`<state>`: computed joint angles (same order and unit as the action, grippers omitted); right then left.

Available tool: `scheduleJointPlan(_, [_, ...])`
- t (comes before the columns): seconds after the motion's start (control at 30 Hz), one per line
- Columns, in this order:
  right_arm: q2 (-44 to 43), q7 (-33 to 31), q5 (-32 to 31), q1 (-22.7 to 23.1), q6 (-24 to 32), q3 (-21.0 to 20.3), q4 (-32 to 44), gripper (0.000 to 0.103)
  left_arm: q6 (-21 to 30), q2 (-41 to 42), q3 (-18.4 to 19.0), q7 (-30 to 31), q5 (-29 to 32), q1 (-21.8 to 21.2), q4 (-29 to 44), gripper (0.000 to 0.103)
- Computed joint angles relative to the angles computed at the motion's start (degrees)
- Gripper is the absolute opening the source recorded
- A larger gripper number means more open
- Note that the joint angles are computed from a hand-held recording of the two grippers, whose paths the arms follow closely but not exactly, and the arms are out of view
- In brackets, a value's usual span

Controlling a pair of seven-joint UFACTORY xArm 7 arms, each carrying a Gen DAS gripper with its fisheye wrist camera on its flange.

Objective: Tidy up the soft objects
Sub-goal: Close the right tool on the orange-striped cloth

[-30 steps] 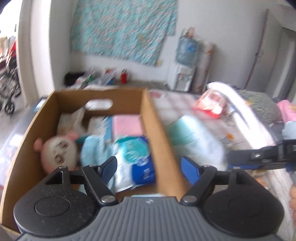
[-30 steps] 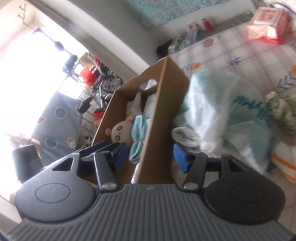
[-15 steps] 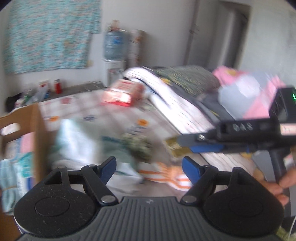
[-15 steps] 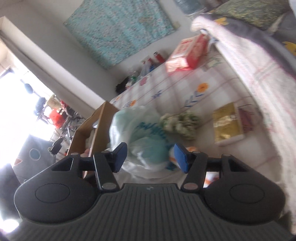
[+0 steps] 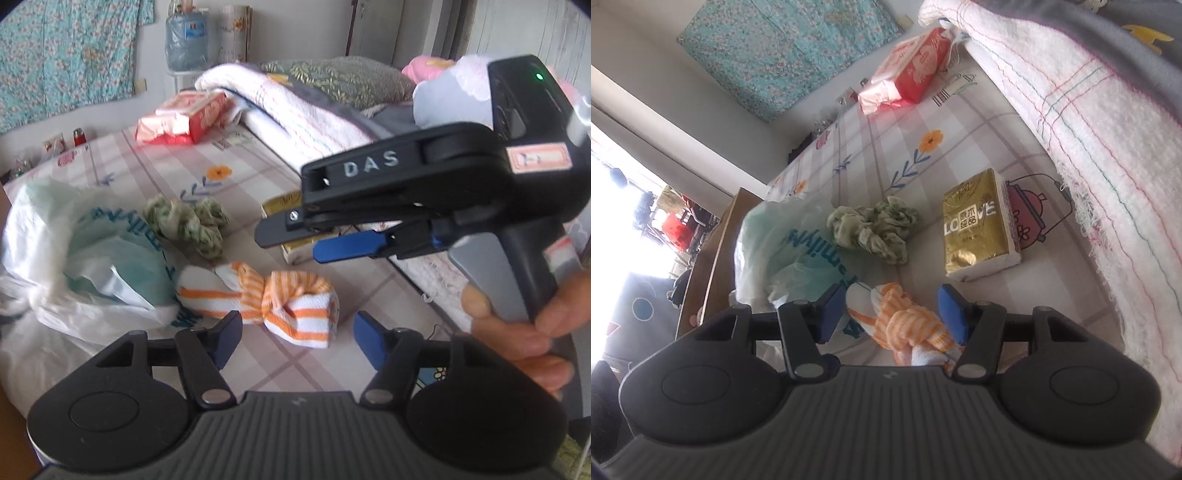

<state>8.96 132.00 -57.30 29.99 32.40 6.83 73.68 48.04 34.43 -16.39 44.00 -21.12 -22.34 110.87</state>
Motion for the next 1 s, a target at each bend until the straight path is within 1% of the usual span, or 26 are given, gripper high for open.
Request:
scheduleJointPlan(0.03, [0.36,-0.42,0.42,-0.30,-0.65,-0.08,-0.11,0.056,0.48,0.32,0.25,-0.35,0.35,-0.16,0.30,0.064])
scheduleJointPlan(0.1, [0.75,-0.67,0.86,-0.73,-2.56,-0.45,-0.75,0.056,1.94,0.90,0.65,-1.10,1.03,-0.32,1.26,0.064])
scheduleJointPlan(0.2, [0.85,-0.61,1.80,-0.81,-5.91,-0.69,-1.99,0.055,4.01,1.05,0.63,-0.57,1.31,0.18,1.89,0.064])
scheduleJointPlan(0.3, [0.99,-1.68,3.58,-0.69,-9.25,-0.71,-2.96,0.055,6.65,1.12,0.74,1.27,1.88,0.65,2.63,0.066])
scheduleJointPlan(0.4, [1.37,-1.25,3.80,-0.40,-15.41,-1.29,-3.98,0.055,9.23,1.12,1.37,2.17,2.84,0.63,3.34,0.072])
scheduleJointPlan(0.43, [1.65,-2.18,4.43,-0.34,-17.09,-1.43,-4.04,0.055,9.85,1.20,1.52,2.36,3.02,0.62,3.59,0.072])
scheduleJointPlan(0.47, [1.55,-4.07,5.88,-0.17,-17.40,-1.33,-4.11,0.055,10.42,1.37,1.70,2.36,3.22,0.56,3.95,0.072])
scheduleJointPlan(0.5, [1.45,-6.60,7.77,0.07,-15.96,-1.12,-3.77,0.055,10.78,1.53,1.92,2.04,3.44,0.38,4.29,0.073])
scheduleJointPlan(0.57, [0.75,-10.01,9.68,0.86,-11.07,-1.09,-2.82,0.055,10.90,2.29,2.26,0.96,3.64,0.02,5.42,0.073])
scheduleJointPlan(0.63, [0.06,-10.09,9.41,1.02,-7.98,-1.38,-2.36,0.055,11.20,3.58,2.41,-0.42,3.76,-0.40,7.41,0.073])
scheduleJointPlan(0.73, [0.05,-7.82,8.10,0.08,-8.95,-1.82,-2.41,0.055,11.24,5.25,2.36,-1.76,3.83,-0.94,9.88,0.073])
scheduleJointPlan(0.8, [0.89,-7.98,8.42,-0.37,-9.02,-1.89,-1.73,0.055,10.74,6.17,2.46,-2.32,4.21,-1.45,11.04,0.073])
scheduleJointPlan(0.9, [3.41,-9.20,10.42,-0.64,-10.09,-2.19,0.19,0.055,9.45,7.22,2.67,-3.75,4.72,-2.19,11.99,0.072])
scheduleJointPlan(1.0, [5.41,-12.29,13.54,0.10,-9.64,-2.68,2.18,0.054,10.15,9.37,3.27,-5.86,6.04,-3.25,15.09,0.065])
